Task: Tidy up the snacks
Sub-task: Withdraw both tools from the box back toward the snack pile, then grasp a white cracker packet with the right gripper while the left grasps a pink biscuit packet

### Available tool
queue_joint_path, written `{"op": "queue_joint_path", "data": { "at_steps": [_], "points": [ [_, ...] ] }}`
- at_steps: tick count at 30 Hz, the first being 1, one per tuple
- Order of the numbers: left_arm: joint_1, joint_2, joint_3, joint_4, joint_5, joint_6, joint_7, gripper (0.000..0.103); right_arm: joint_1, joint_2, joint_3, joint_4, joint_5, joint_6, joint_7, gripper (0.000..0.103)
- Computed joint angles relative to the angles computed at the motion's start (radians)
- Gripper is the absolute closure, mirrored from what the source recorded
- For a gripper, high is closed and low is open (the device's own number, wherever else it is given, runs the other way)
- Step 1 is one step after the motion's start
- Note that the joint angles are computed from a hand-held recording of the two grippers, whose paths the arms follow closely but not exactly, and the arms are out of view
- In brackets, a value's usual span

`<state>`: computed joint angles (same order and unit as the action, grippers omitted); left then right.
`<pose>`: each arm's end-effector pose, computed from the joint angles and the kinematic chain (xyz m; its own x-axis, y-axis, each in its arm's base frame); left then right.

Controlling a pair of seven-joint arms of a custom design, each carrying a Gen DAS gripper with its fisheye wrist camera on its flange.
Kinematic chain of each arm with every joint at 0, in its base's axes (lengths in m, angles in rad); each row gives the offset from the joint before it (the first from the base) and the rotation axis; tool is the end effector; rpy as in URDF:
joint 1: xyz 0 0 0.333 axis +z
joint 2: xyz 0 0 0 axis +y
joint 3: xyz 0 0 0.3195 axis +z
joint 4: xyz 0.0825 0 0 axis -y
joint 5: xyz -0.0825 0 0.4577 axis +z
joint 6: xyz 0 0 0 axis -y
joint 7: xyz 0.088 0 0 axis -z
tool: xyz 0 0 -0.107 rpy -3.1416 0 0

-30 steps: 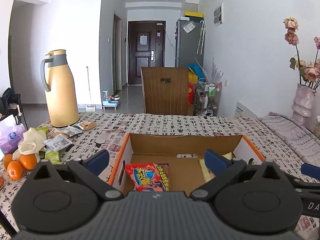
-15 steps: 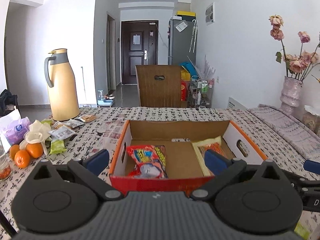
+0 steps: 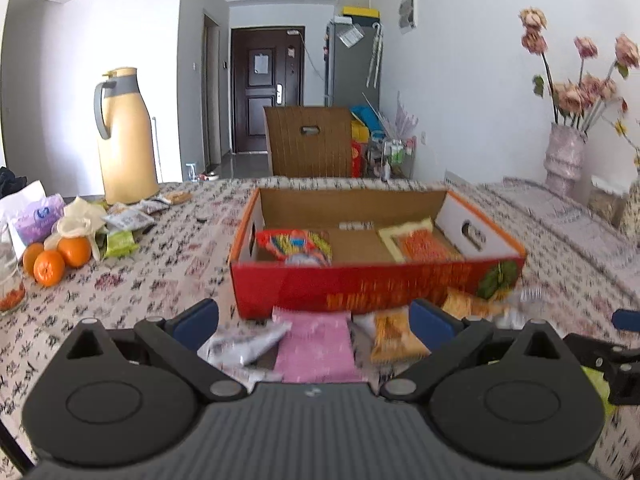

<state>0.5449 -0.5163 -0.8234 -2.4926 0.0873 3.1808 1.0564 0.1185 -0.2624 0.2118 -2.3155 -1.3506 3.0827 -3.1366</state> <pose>0.5043 -0.1815 0.4988 -0.0062 -0.9999 0.0081 -0.4600 -0.0043 -0.8879 0.4926 0.2575 0.4800 0.1632 -0.9798 -0.1160 -0.4889 0.0218 -0.8720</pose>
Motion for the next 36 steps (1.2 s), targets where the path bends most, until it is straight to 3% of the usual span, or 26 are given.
{"op": "queue_joint_path", "data": {
  "at_steps": [12, 19, 23, 26, 34, 36],
  "points": [
    [-0.190, -0.039, 0.122, -0.110, -0.028, -0.019, 0.041, 0.000, 0.077, -0.041, -0.008, -0.133, 0.367, 0.018, -0.335, 0.000],
    [-0.227, -0.038, 0.153, -0.127, -0.034, -0.032, 0.033, 0.000, 0.009, -0.042, 0.076, -0.140, 0.449, -0.003, -0.372, 0.000],
    [-0.238, -0.038, 0.162, -0.130, -0.031, -0.038, 0.030, 0.000, 0.047, 0.002, 0.065, -0.103, 0.511, -0.089, -0.404, 0.003],
    [-0.246, -0.038, 0.170, -0.134, -0.029, -0.043, 0.026, 0.000, 0.042, 0.013, 0.073, -0.087, 0.456, -0.115, -0.342, 0.005],
    [-0.256, -0.037, 0.183, -0.136, -0.016, -0.052, 0.010, 0.000, 0.071, 0.008, 0.056, -0.076, 0.289, -0.182, -0.219, 0.030],
    [-0.252, -0.039, 0.179, -0.134, -0.013, -0.058, 0.004, 0.000, 0.077, 0.004, 0.047, -0.079, 0.255, -0.174, -0.199, 0.045]
  ]
}}
